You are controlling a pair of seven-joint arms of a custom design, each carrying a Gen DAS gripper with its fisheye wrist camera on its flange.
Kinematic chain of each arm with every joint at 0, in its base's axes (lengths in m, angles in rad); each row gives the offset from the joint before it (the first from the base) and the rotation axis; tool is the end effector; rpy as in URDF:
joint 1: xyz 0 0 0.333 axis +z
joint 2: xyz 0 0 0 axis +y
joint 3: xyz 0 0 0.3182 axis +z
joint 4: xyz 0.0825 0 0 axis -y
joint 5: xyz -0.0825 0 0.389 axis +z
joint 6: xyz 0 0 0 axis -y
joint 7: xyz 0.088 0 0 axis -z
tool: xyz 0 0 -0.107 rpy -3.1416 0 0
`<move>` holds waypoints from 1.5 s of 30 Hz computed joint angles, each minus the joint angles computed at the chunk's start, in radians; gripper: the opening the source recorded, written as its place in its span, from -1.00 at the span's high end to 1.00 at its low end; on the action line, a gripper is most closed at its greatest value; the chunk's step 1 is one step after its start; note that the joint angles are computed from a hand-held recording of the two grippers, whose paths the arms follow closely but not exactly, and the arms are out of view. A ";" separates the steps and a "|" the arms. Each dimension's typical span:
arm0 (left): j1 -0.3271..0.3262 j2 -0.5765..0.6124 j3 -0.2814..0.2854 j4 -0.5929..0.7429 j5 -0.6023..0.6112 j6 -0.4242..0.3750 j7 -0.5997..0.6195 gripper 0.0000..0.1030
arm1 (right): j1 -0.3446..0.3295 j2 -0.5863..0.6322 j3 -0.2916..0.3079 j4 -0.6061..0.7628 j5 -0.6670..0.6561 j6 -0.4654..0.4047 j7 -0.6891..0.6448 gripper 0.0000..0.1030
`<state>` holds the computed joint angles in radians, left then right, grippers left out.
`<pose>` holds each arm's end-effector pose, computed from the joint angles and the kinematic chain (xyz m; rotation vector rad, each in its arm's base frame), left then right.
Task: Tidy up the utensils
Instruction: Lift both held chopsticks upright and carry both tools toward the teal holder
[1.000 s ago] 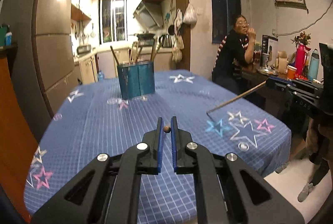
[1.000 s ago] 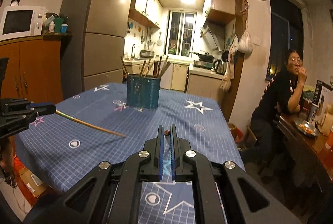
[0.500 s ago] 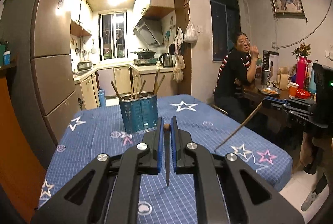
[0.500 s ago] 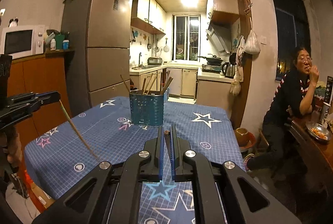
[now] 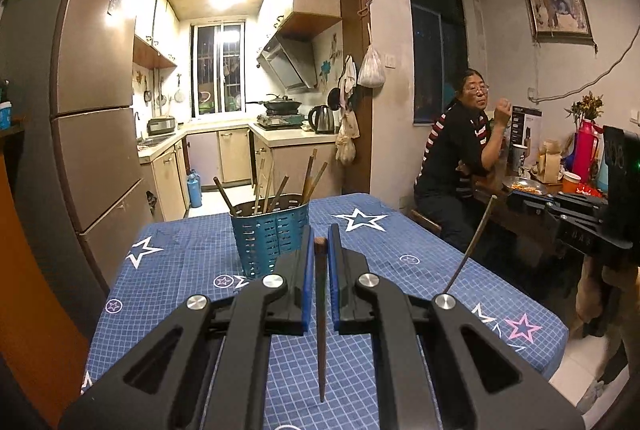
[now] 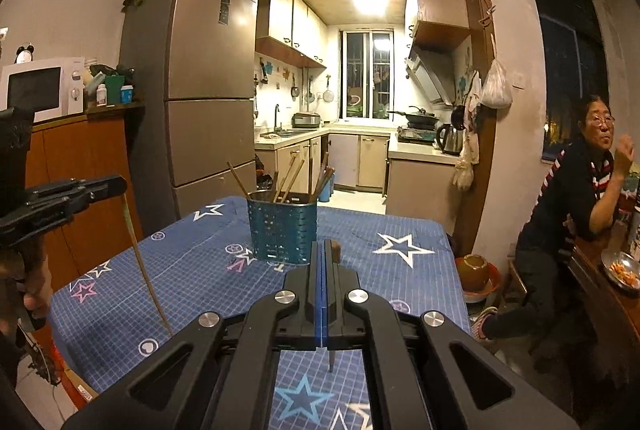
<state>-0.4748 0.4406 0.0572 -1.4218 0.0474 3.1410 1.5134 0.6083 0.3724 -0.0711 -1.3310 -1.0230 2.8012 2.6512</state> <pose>0.6651 -0.3113 0.6064 -1.1322 1.7671 -1.3015 0.5930 0.4133 0.6364 -1.5690 1.1992 -0.9301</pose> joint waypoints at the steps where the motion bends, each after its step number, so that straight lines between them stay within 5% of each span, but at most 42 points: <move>1: -0.003 0.014 0.005 0.022 0.002 -0.011 -0.002 0.90 | -0.007 0.010 0.006 0.015 0.015 -0.001 -0.021 0.99; 8: 0.036 0.059 -0.043 0.077 -0.007 -0.035 0.017 0.90 | -0.029 0.066 0.023 0.064 0.165 -0.001 -0.173 0.99; 13: 0.060 0.074 -0.083 0.091 -0.022 -0.039 0.057 0.90 | -0.046 0.030 0.021 -0.038 0.230 0.044 -0.185 0.98; 19: 0.092 0.076 -0.123 0.080 -0.065 -0.022 0.098 0.89 | -0.030 -0.097 -0.004 -0.280 0.166 0.082 0.007 0.95; 21: 0.099 0.075 -0.131 0.075 -0.077 -0.016 0.111 0.90 | -0.008 -0.137 -0.001 -0.361 0.086 0.067 0.133 0.59; 23: 0.113 0.072 -0.147 0.066 -0.091 -0.005 0.131 0.89 | 0.041 -0.167 -0.007 -0.438 -0.065 0.070 0.371 -0.02; 25: 0.125 0.069 -0.161 0.061 -0.108 -0.003 0.149 0.89 | 0.087 -0.166 0.011 -0.460 -0.205 0.015 0.556 -0.23; 29: 0.166 0.049 -0.216 0.024 -0.143 0.014 0.208 0.89 | 0.162 -0.099 0.089 -0.422 -0.386 -0.097 0.759 -0.21; 33: 0.215 0.047 -0.288 0.014 -0.182 0.018 0.282 0.89 | 0.187 -0.010 0.145 -0.334 -0.419 -0.154 0.702 0.00; 38: 0.266 0.052 -0.366 0.014 -0.233 0.020 0.374 0.89 | 0.235 0.051 0.132 -0.274 -0.424 -0.282 0.683 0.39; 45: 0.298 0.060 -0.415 0.011 -0.295 0.021 0.458 0.89 | 0.265 0.100 0.099 -0.229 -0.417 -0.325 0.676 0.42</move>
